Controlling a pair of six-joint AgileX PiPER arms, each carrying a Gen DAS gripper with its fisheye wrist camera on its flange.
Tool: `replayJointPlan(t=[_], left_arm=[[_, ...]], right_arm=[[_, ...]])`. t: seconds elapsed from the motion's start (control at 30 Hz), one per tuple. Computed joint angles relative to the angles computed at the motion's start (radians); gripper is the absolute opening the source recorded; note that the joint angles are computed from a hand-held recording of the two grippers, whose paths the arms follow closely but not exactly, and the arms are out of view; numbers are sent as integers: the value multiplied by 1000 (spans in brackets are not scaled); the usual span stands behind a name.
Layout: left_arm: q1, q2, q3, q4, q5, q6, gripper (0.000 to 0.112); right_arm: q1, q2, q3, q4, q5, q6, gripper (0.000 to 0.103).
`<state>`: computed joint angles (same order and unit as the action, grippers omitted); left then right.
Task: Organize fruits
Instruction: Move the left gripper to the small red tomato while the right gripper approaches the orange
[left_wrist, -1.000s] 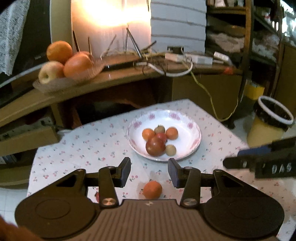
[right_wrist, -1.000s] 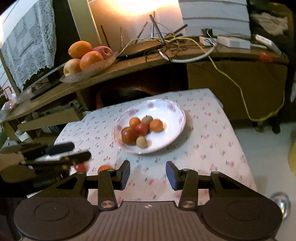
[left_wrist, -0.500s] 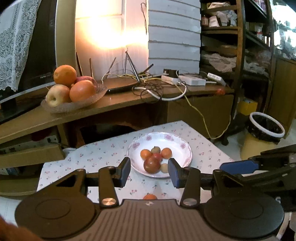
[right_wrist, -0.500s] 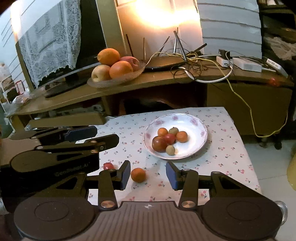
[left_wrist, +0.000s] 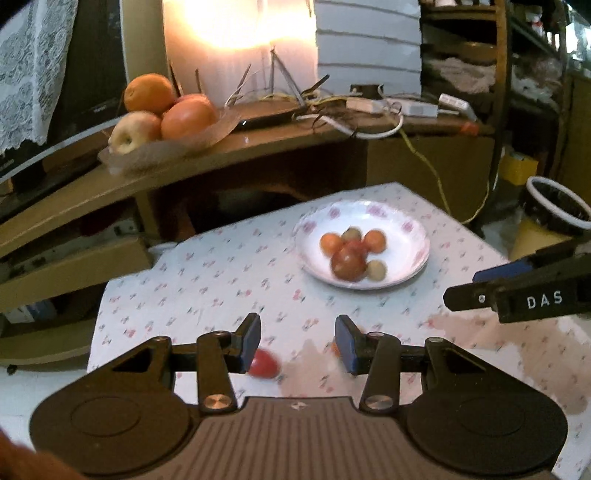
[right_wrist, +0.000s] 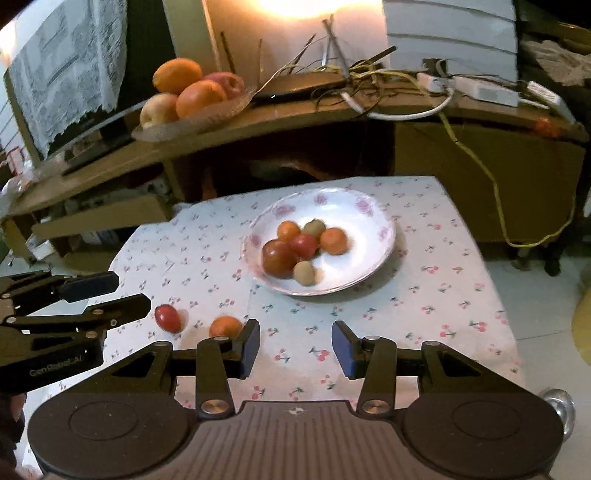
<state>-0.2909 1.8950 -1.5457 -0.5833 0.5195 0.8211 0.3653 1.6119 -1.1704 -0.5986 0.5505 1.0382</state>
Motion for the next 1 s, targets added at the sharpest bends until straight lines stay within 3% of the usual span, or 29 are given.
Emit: replayJointPlan(t=[0.2,0.4,0.5,0.6,0.67,0.73,0.8,1.0], left_arm=[[48,9,29,55,-24,-21,49],[94,29,50,15,-17,53,49],[88,54,32,1,-2,71,50],[54,93,-9,8,7,60,50],[25,120,-39,50,1,23,50],[0,141,-77,112,12,-44,50],[-6,143,-89,77,21,-12,50],[-30,158,-101,129,22,-56,50]], right_arm=[[-33,42,-13,91,-54,-120,45],[-79,37,25,169,-113,-217,45],[-100,30,61,248,-171,-287,45],[-97,60,45,303,-165,-378,45],[-80,69,42,211,-152,-328,45],[-91,64,57,228,-171,-367,45],[-113,45,92,195,-183,-324,45],[-192,18,127,166,-150,-207,45]])
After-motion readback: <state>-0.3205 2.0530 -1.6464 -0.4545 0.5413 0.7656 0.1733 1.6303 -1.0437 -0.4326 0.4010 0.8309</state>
